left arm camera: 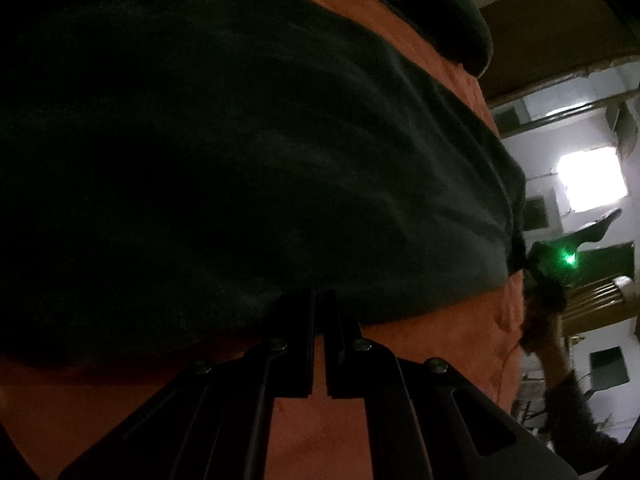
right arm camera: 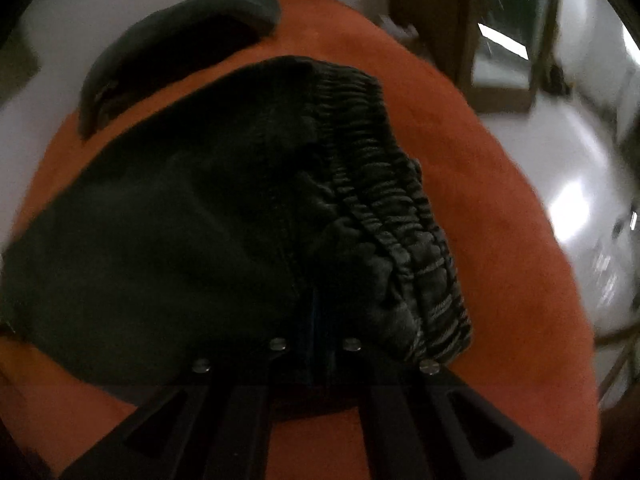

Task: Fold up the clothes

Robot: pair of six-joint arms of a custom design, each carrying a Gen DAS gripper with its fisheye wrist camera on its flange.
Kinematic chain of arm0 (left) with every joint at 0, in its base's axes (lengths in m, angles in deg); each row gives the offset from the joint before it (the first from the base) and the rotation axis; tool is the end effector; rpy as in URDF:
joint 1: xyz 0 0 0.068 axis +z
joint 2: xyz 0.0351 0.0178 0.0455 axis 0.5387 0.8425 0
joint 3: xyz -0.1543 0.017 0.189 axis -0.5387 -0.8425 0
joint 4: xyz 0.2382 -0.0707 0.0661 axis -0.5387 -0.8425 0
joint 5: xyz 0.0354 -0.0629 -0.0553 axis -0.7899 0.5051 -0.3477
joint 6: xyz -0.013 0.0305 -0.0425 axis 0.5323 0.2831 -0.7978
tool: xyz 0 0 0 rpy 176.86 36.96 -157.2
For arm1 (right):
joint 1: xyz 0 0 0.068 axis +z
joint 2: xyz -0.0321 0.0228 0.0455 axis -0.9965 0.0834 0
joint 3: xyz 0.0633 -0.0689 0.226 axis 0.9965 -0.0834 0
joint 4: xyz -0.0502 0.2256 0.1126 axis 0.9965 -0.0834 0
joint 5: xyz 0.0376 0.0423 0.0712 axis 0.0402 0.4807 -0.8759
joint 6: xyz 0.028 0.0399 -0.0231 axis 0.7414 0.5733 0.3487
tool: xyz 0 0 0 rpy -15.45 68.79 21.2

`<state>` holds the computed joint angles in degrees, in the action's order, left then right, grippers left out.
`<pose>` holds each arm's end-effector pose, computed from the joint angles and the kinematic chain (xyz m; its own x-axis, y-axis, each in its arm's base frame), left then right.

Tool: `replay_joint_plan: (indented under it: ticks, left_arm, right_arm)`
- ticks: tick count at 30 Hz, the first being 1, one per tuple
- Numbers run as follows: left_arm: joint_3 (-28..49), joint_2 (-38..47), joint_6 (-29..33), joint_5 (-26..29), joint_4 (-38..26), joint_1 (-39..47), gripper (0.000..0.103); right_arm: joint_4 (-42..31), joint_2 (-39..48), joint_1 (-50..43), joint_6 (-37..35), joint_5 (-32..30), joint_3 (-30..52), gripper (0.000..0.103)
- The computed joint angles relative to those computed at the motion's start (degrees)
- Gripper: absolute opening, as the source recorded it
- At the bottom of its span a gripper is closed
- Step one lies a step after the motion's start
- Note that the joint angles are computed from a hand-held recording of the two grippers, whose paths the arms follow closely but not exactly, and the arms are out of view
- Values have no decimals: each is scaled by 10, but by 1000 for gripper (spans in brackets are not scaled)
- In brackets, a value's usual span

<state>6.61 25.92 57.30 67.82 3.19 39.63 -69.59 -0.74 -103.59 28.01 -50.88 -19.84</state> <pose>0.2331 0.0075 0.2253 -0.9895 -0.0274 -0.1417 0.0598 0.8157 -0.5754 0.2424 -0.0759 0.2783 -0.8148 0.2939 -0.4998 0.2714 0.9551 0.1190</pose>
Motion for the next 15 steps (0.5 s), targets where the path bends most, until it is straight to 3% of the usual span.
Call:
replay_joint_plan:
  ticks: [7,10,12,15]
  left_arm:
    - [4,5,-7,9,-10,3,4]
    - [10,-42,-14,36,-19,44,4]
    - [25,-74,-15,69,-28,84,4]
    - [132,-64,60,118,-110,145,4]
  right_arm:
    - [13,-16,15,35,3,-31,0]
    - [18,-30,22,40,11,-46,0]
    - [15,-34,54,53,50,-40,0]
    - [-9,-36,125,74,137,-17,0]
